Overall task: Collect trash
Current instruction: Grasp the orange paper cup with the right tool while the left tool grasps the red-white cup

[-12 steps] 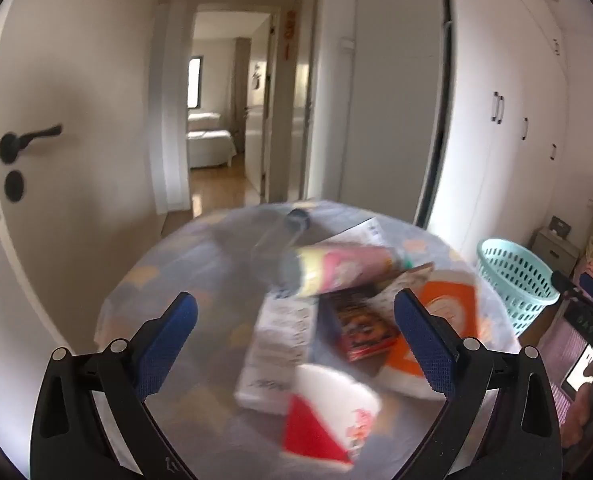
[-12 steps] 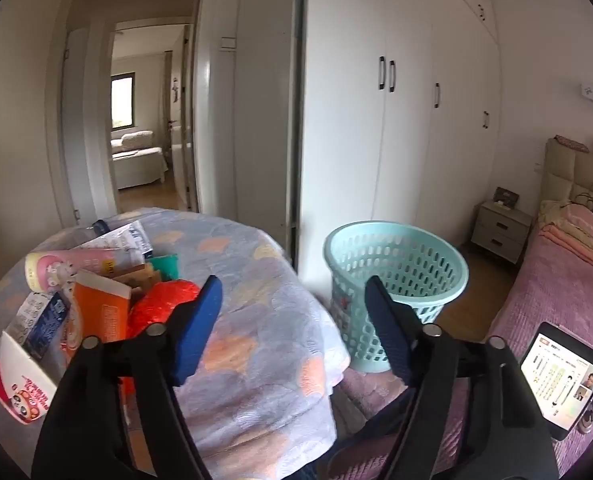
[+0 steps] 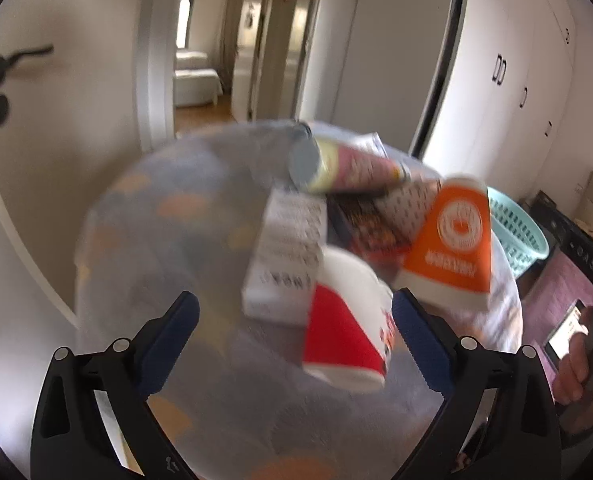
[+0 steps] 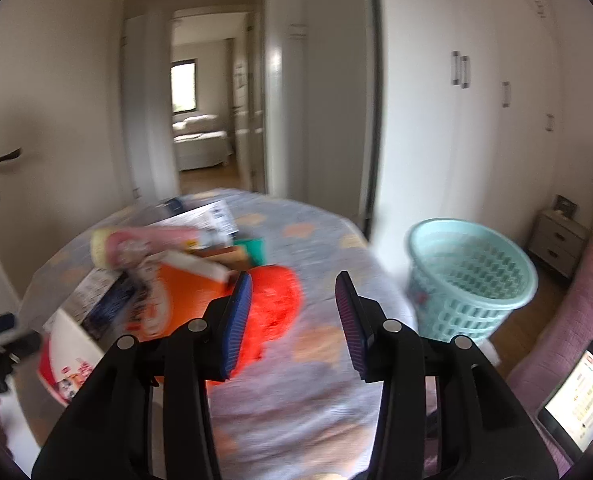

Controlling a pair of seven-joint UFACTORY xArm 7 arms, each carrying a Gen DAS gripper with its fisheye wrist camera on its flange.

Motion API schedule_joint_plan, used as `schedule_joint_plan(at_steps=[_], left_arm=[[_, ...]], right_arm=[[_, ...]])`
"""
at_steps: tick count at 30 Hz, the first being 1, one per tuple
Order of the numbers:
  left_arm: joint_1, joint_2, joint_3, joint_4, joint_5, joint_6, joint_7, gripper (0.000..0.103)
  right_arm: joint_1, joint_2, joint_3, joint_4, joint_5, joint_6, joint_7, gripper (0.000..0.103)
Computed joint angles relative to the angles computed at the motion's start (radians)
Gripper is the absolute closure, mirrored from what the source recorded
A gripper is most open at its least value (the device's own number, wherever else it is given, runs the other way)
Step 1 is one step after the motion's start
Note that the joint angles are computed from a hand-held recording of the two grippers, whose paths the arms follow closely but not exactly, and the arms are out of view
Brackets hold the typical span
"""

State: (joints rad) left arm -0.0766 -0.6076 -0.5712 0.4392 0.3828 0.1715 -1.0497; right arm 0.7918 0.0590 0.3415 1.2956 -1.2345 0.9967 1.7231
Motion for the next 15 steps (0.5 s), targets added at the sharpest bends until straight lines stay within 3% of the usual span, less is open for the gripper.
schedule_joint_plan(at_steps=[3,6,9,15], left_arm=[[-0.017,0.055,0.006,0.004,-0.015,-0.026,-0.003,0.010],[-0.053,0.113,0.045,0.004,-0.036,-0.062,0.015,0.013],[-0.070,0.164,0.057,0.020,-0.050,-0.082,0.031,0.018],[-0.079,0.236,0.045,0.053,-0.046,-0.081,0.032,0.039]], right_arm=[[-0.015,0.040,-0.045,0.025,0.008,-0.125,-0.047,0.062],[-0.046,0.070,-0.052,0.040,0.084,-0.216,-0.108,0.050],[-0.061,0.100,-0.083,0.046,0.107,-0.282,-0.161,0.049],[-0.066,0.129,-0.106,0.055,0.208,-0.384,-0.251,0.049]])
